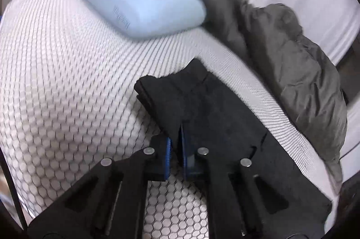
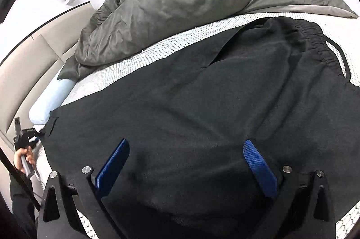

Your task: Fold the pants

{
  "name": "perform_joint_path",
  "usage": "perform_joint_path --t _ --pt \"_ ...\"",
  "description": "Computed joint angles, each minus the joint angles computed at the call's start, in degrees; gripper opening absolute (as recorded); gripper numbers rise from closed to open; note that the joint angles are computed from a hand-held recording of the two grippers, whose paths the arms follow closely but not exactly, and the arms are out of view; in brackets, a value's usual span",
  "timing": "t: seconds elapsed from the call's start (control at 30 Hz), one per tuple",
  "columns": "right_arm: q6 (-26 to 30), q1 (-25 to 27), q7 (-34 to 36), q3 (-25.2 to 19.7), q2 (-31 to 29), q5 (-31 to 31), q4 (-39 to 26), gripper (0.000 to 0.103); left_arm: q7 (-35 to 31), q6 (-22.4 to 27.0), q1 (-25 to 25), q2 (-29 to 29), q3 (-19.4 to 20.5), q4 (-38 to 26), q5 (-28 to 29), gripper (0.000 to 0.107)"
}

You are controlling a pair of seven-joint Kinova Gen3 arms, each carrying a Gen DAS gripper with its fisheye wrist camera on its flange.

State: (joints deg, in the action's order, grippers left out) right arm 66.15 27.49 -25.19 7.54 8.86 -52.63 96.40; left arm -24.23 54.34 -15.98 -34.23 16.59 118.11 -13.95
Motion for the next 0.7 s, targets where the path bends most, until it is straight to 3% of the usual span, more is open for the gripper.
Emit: perform_joint_path --t 0.2,0.27,0.3,0.37,0.47,0.57,0.7 --pt "-0.1 0.5 2.7 -0.1 0.3 -0.1 0.4 0.102 -4.1 0.7 2.5 7.5 -4.6 -0.4 0.5 0.008" --pt "-0.9 0.2 2.9 -0.1 -0.1 0.3 0.9 0.102 -2.8 1.3 2.4 7.0 -3.4 -0.7 -0.8 0.013" --pt "-1.2 0.0 2.9 -0.1 -0.3 0.4 1.1 0.102 -1.9 2.4 2.2 6.6 -2.8 -1.1 -1.2 0.024" --pt "-1.0 0.1 3.1 0.1 -0.3 0.3 1.1 0.102 0.1 5.2 2.3 5.1 -2.4 -2.2 -0.7 0.034" --pt "-1.1 0.0 3.2 0.1 -0.3 0.2 1.2 0.102 1.0 7.9 2.7 3.0 -0.6 -4.7 -1.0 0.035" --pt "-2.1 -0.5 3.1 0.0 -0.6 0.4 1.6 0.102 1.8 8.7 2.8 3.4 2.7 -7.7 -1.9 0.043" --pt "-3.0 -0.8 3.7 0.0 -0.9 0.3 2.3 0.102 -3.2 4.1 10.7 10.9 4.2 -11.4 1.5 0.044"
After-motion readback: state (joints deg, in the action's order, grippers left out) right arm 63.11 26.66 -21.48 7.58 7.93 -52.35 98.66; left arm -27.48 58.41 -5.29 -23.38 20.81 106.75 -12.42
